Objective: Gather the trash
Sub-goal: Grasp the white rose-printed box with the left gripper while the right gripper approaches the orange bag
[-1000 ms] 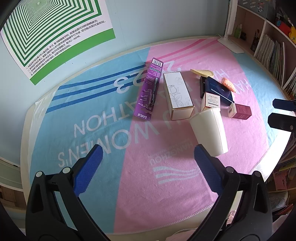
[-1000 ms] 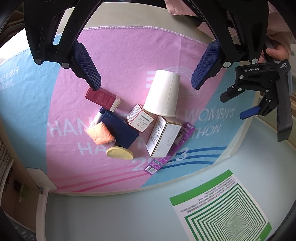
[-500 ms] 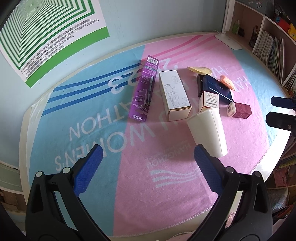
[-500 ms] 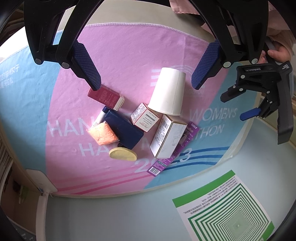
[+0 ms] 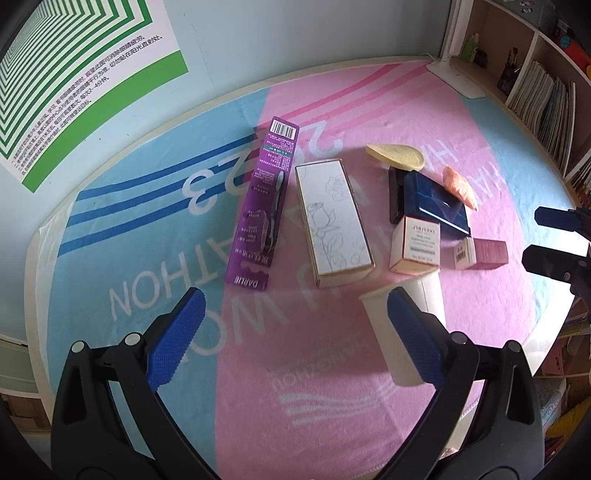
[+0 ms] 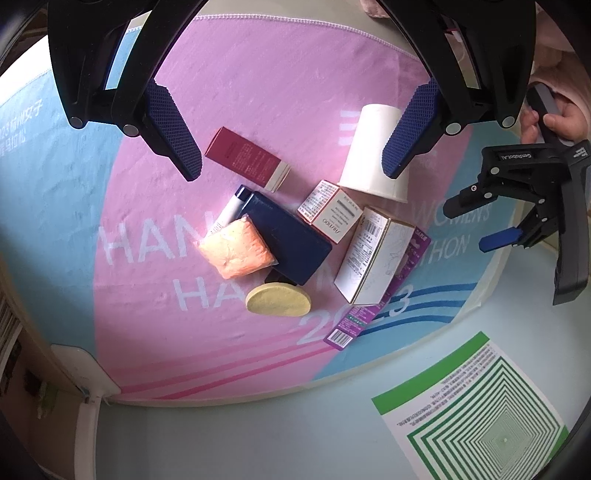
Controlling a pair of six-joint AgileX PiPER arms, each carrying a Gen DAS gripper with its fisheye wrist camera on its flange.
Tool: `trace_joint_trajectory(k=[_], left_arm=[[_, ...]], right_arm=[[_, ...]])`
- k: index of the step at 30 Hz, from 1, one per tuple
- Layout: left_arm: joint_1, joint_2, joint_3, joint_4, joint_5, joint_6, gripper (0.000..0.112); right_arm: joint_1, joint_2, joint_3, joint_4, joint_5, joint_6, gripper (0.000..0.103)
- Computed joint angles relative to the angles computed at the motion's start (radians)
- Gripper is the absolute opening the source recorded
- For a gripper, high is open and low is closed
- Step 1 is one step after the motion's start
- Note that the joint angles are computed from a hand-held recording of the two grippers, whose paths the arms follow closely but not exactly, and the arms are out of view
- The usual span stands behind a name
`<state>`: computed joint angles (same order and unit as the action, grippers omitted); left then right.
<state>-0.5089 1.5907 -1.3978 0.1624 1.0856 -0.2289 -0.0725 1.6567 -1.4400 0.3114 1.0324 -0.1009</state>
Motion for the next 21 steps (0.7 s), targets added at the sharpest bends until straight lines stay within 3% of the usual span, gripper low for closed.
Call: trace_joint_trajectory(k=[21], left_arm=[[0.005, 0.307, -0.267, -0.079, 0.05, 0.061, 0.094]], right_arm=[[-0.116, 0.3, -0.252, 0.102, 0.072, -0.088, 0.095]])
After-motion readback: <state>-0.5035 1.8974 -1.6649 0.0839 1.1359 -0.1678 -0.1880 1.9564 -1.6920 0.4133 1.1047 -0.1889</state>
